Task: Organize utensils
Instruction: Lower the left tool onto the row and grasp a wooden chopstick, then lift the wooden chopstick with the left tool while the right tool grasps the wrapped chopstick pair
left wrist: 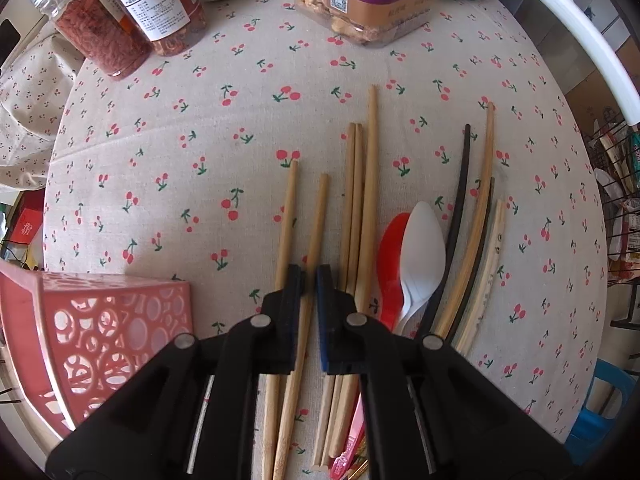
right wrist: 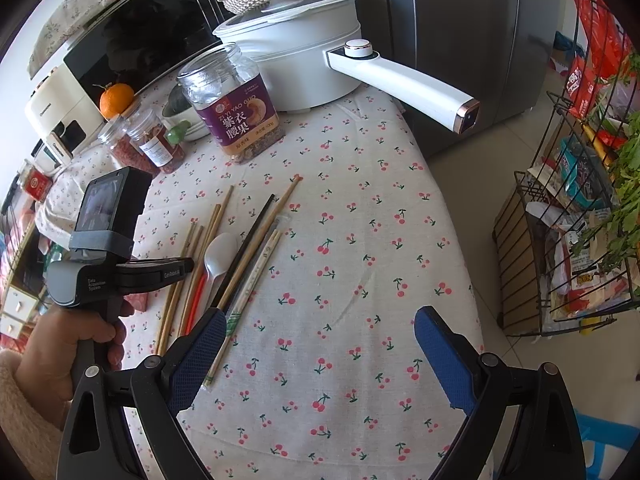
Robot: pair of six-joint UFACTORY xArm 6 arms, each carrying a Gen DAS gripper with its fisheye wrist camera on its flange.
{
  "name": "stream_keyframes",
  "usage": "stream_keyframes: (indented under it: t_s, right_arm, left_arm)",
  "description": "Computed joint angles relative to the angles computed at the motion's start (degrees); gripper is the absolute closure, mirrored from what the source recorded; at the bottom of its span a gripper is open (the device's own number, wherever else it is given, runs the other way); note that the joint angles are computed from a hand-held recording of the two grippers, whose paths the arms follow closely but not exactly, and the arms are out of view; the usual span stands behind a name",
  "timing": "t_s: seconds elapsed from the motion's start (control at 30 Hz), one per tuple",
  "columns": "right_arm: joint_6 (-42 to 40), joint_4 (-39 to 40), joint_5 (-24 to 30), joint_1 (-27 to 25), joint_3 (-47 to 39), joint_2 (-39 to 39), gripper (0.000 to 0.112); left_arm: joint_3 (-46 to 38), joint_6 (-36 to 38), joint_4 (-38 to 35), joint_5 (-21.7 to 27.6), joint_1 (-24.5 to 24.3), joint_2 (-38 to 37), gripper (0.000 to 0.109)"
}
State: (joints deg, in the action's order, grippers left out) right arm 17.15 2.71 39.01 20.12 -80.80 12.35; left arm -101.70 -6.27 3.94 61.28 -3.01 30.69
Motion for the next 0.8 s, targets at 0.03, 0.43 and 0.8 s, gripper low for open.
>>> stream_keyframes:
  t_s: [0.03,0.43,0.8]
  right_arm:
    - [0.13,-0.09,0.1,-0.05,-0.21,0.23,0.016]
    - [1.76,0.73,3.11,0.1,-6.36,6.35,0.016]
    - [-1.54,10.63,10.52,1.01,-20.97,20.6,0.058]
  left_arm:
    - [0.33,-0.38,0.13,-0.4,-0.01,-0.12,0.1]
    - [27.31,11.86,-11.58,-17.89,2.78,-24.68,0.102]
    - [37.91,26.92,-29.43,-23.53,6.2,-35.67,0.102]
